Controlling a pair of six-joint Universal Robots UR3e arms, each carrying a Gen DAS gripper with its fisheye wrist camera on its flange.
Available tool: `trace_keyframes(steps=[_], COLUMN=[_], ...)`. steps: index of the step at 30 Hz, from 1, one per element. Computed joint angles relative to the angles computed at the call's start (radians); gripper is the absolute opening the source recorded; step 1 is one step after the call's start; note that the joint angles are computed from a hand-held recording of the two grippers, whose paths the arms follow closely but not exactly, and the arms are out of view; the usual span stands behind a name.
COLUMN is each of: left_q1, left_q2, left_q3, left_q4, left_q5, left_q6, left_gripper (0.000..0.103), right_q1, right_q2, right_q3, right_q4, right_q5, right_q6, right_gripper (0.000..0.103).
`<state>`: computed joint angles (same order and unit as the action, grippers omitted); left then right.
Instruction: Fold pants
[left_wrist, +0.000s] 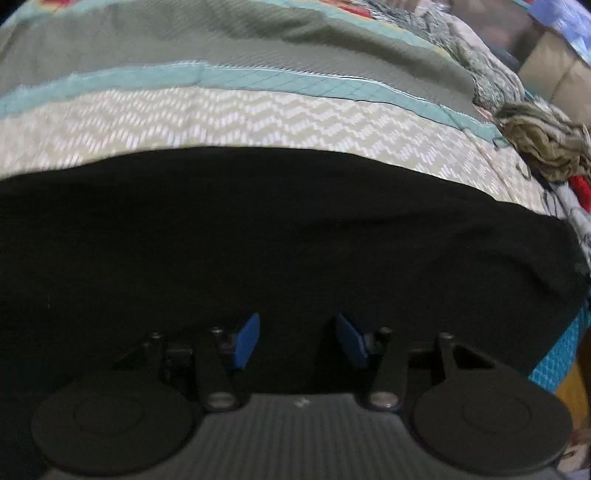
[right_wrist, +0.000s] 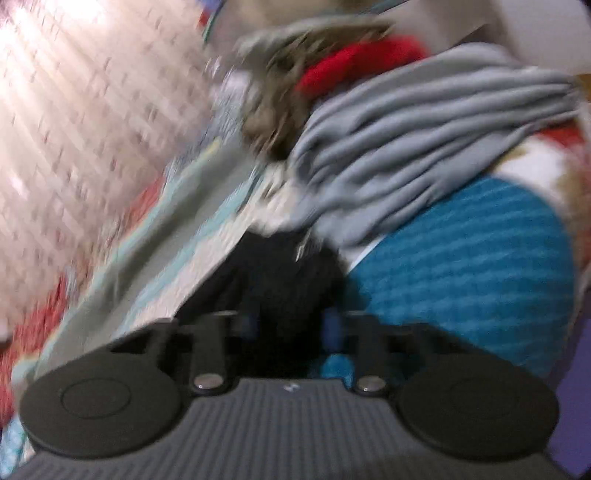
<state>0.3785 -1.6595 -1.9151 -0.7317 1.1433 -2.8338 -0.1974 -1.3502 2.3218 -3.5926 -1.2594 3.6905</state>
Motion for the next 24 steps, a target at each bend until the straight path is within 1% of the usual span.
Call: trace_keyframes(steps=[1, 2, 3, 5, 6, 7, 8, 9, 11, 12, 14, 16, 18, 19, 20, 21, 22, 23, 24], left_q1=[-0.001, 0.008, 0.024, 0.04, 0.045, 0.047, 0.046, 0.038, 0.026, 0.02, 0.004, -0.002, -0.01, -0.01, -0.012, -0.017, -0.023, -0.018, -0.008], left_q2=[0.006, 0.009, 0.016, 0.024, 0.025, 0.016, 0.001, -0.02, -0.045, -0.052, -0.054, -0.07, -0.103, -0.115, -0.126, -0.136, -0.141, -0.141, -0.134], left_q3=[0.022, 0.05, 0.076, 0.117, 0.143, 0.176, 0.214, 0.251, 0.292, 0.296, 0.264, 0.242, 0.223, 0.207, 0.188, 0.172, 0.151, 0.123, 0.104], left_q4=[-0.037, -0.081, -0.125, -0.159, -0.179, -0.205, -0.233, -0.251, -0.264, -0.261, -0.219, -0.215, -0.218, -0.216, -0.207, -0.203, -0.172, -0.123, -0.105], left_q5=[-0.007, -0.045, -0.099, -0.19, -0.24, -0.294, -0.346, -0.382, -0.432, -0.443, -0.426, -0.386, -0.343, -0.331, -0.318, -0.295, -0.269, -0.268, -0.276], left_q6=[0.001, 0.004, 0.007, -0.003, -0.01, -0.016, -0.021, -0.029, -0.037, -0.028, -0.021, -0.029, -0.067, -0.082, -0.092, -0.089, -0.091, -0.084, -0.066], left_gripper=[0.048, 0.047, 0.047, 0.048, 0.052, 0.054, 0.06, 0.068, 0.077, 0.079, 0.081, 0.081, 0.081, 0.079, 0.069, 0.052, 0.048, 0.043, 0.035], right_q1=[0.007, 0.023, 0.074, 0.176, 0.246, 0.328, 0.368, 0.439, 0.526, 0.571, 0.656, 0.691, 0.738, 0.752, 0.751, 0.735, 0.71, 0.692, 0.672], right_q2=[-0.009, -0.021, -0.039, -0.052, -0.047, -0.021, 0.008, 0.052, 0.139, 0.182, 0.29, 0.358, 0.402, 0.42, 0.419, 0.395, 0.357, 0.318, 0.288], right_q3=[-0.004, -0.013, -0.049, -0.147, -0.205, -0.285, -0.333, -0.411, -0.537, -0.599, -0.754, -0.839, -0.886, -0.902, -0.887, -0.857, -0.814, -0.759, -0.72], right_q4=[-0.017, -0.023, -0.003, 0.074, 0.115, 0.153, 0.165, 0.197, 0.254, 0.289, 0.392, 0.49, 0.557, 0.585, 0.572, 0.559, 0.543, 0.508, 0.48], right_q5=[0.032, 0.033, 0.001, -0.052, -0.1, -0.139, -0.157, -0.181, -0.185, -0.188, -0.211, -0.162, -0.196, -0.201, -0.176, -0.126, -0.074, -0.041, -0.016], right_q6=[0.01, 0.017, 0.007, -0.062, -0.101, -0.153, -0.182, -0.217, -0.261, -0.304, -0.399, -0.42, -0.463, -0.479, -0.489, -0.494, -0.487, -0.474, -0.465], right_gripper=[0.012, 0.012, 0.012, 0.012, 0.012, 0.012, 0.012, 0.012, 0.012, 0.012, 0.012, 0.012, 0.014, 0.02, 0.032, 0.04, 0.049, 0.049, 0.049])
